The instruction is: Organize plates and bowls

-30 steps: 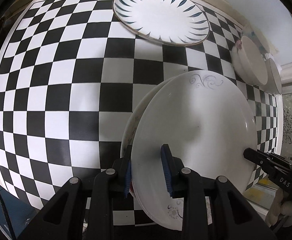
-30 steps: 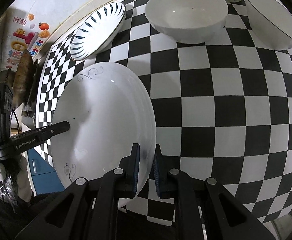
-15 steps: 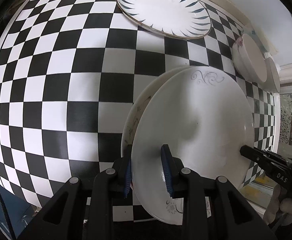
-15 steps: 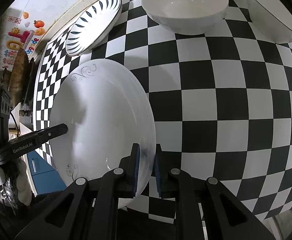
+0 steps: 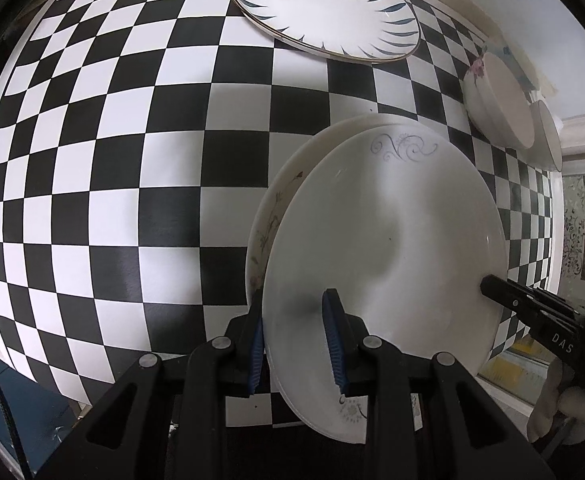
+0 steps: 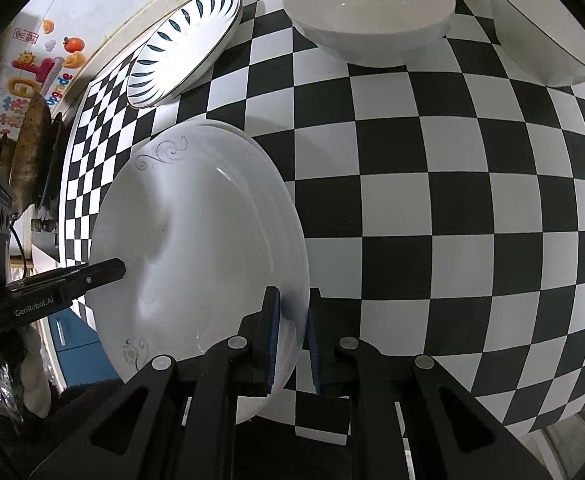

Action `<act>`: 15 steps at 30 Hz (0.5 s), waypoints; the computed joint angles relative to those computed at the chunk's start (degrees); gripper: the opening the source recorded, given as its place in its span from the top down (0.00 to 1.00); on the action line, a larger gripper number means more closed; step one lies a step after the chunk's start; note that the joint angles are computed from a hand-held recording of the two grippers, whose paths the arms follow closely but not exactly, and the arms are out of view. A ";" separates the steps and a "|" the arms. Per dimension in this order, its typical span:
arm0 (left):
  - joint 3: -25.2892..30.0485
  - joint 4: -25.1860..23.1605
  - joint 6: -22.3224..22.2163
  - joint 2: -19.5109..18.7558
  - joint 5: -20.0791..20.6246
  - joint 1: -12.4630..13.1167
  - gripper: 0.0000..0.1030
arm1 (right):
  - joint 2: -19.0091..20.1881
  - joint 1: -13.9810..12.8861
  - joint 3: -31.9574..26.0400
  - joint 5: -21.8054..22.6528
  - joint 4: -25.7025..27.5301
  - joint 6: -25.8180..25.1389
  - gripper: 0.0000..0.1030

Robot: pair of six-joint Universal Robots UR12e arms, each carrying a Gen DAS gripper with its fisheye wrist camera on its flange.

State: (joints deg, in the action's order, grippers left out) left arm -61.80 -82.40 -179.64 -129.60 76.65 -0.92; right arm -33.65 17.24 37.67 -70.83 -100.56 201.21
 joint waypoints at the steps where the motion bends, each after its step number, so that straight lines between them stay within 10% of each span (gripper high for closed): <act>1: 0.22 -0.38 0.16 -0.08 0.12 -0.02 0.76 | -0.06 -0.06 0.16 0.08 -0.11 -0.02 0.86; 15: 3.82 -2.61 2.42 -1.56 8.52 -1.77 0.77 | 0.03 -0.25 -0.01 0.43 -0.05 -0.44 0.87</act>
State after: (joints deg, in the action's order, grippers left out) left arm -57.97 -85.02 -177.22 -131.16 85.18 -2.69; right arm -33.62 16.99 37.66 -70.40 -100.60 200.76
